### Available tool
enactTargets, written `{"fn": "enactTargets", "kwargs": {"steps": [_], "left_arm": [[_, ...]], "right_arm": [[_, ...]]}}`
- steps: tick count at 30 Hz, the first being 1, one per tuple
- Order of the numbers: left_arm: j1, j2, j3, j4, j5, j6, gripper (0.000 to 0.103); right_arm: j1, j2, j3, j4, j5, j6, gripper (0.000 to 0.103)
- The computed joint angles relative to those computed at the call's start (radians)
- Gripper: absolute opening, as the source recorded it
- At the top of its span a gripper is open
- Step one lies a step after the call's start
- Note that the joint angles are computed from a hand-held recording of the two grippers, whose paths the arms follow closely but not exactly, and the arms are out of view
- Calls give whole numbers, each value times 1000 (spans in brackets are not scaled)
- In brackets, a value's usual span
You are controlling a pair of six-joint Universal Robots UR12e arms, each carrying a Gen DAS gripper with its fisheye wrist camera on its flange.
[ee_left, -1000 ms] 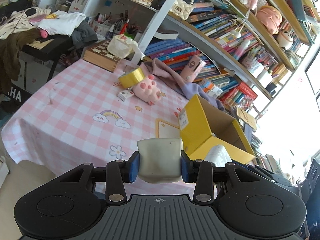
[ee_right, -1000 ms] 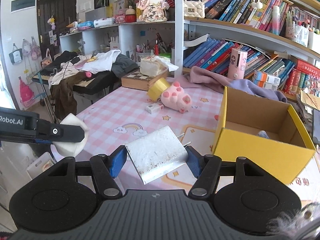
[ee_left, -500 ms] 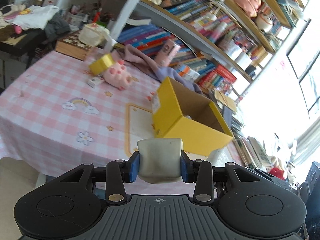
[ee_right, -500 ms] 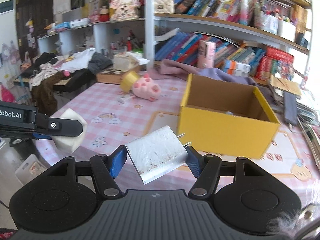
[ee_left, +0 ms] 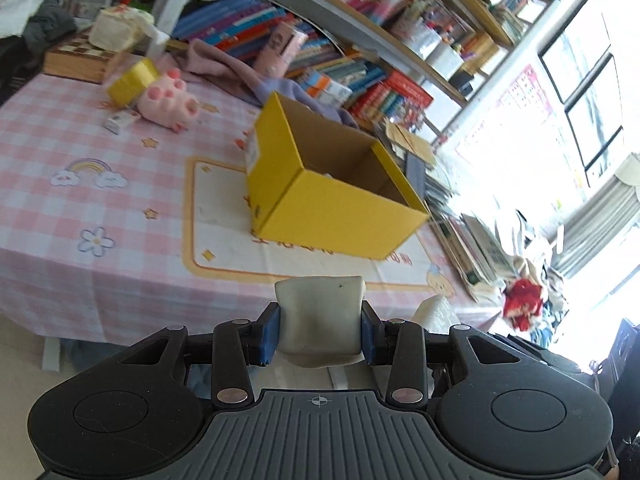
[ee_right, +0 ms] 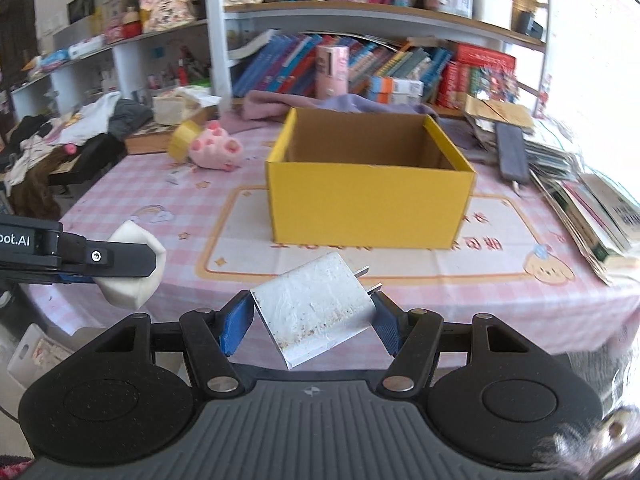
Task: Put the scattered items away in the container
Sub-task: 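Lower the white cube with the left tool while the right tool lowers the charger into the box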
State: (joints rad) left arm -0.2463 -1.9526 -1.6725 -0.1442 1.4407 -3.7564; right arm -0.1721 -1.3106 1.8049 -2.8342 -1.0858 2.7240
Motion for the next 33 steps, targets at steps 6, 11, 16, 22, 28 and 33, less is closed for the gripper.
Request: {"fn": "enactTargets", "kwargs": {"steps": [6, 11, 16, 22, 28, 33], "left_arm": [[0, -22, 29, -25, -54, 26, 38], [1, -37, 49, -36, -77, 39, 38], [4, -57, 79, -49, -100, 52, 38], [9, -87, 121, -66, -131, 76, 38], [9, -116, 171, -58, -123, 132, 38], [12, -143, 222, -40, -99, 183, 38]], "right_arm": [[-7, 2, -2, 7, -42, 28, 62], [-8, 9, -14, 21, -63, 45, 62], [-5, 21, -30, 23, -79, 48, 62], [-3, 44, -60, 21, -100, 61, 62], [1, 77, -94, -38, -94, 73, 62], [8, 120, -147, -89, -77, 77, 62]]}}
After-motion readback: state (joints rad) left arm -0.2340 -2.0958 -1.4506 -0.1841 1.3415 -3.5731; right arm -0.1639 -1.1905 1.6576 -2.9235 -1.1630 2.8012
